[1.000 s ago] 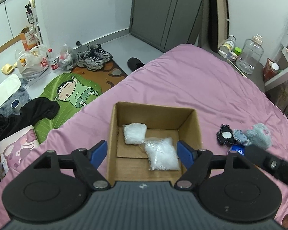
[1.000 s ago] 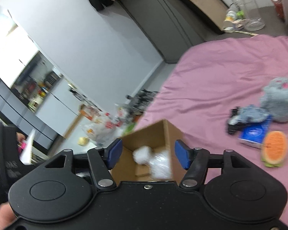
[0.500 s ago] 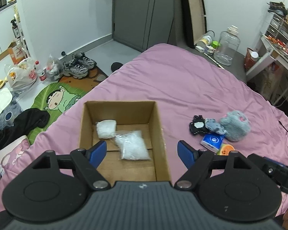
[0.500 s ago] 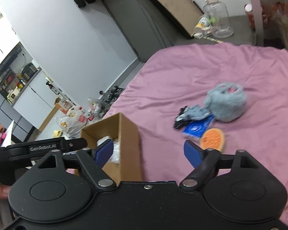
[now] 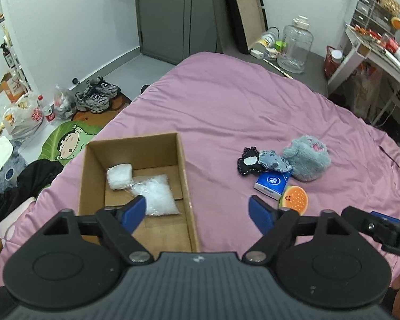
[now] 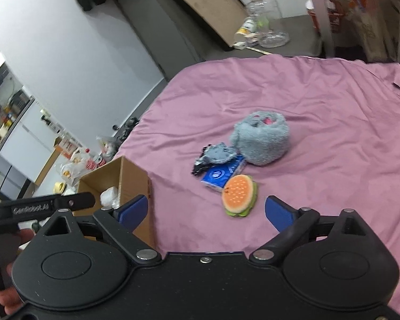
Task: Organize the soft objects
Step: 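Open both tools over the box and withdraw toward the plush pile, then grasp the burger plush with the right tool while the left tool grasps the grey cat plush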
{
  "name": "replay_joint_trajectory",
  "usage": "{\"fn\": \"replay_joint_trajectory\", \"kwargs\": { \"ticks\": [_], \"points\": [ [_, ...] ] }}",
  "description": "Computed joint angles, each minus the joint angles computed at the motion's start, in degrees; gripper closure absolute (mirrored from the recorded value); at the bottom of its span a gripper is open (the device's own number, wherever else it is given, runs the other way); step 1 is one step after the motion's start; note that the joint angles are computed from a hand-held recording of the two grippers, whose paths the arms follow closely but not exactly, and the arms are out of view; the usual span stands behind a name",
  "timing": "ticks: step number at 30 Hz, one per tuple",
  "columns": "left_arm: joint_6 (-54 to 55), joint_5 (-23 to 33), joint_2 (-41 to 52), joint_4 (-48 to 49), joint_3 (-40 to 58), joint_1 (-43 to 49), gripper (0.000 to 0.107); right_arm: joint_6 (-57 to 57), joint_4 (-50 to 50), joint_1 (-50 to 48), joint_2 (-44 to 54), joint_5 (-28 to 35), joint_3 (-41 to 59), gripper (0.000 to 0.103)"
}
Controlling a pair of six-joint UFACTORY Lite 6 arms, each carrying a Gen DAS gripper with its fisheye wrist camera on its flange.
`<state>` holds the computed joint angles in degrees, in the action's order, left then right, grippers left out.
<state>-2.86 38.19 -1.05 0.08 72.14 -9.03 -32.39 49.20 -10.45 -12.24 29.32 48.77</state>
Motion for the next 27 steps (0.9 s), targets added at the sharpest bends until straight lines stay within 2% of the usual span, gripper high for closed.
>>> {"fn": "replay_joint_trajectory", "kwargs": {
  "ticks": [7,19,24,27],
  "points": [
    [-5.6,0.1,3.2,4.6,3.3,-5.8,0.004,-6.8,6.8,-4.9,4.0,3.4,0.7,0.003],
    [-11.8,0.0,11.8,7.2,12.4,-11.0,0.004,-11.9,11.4,-9.1,8.4,4.6,1.7,0.0],
    [-12.7,3.3,17.1,5.2,18.3,-11.5,0.004,-14.0,13.2,-9.3,11.5,5.1,2.6,0.0],
    [-12.7,3.3,19.2,4.5,19.8,-11.5,0.004,-15.1,14.6,-9.2,13.0,4.7,2.8,0.0]
  ]
}}
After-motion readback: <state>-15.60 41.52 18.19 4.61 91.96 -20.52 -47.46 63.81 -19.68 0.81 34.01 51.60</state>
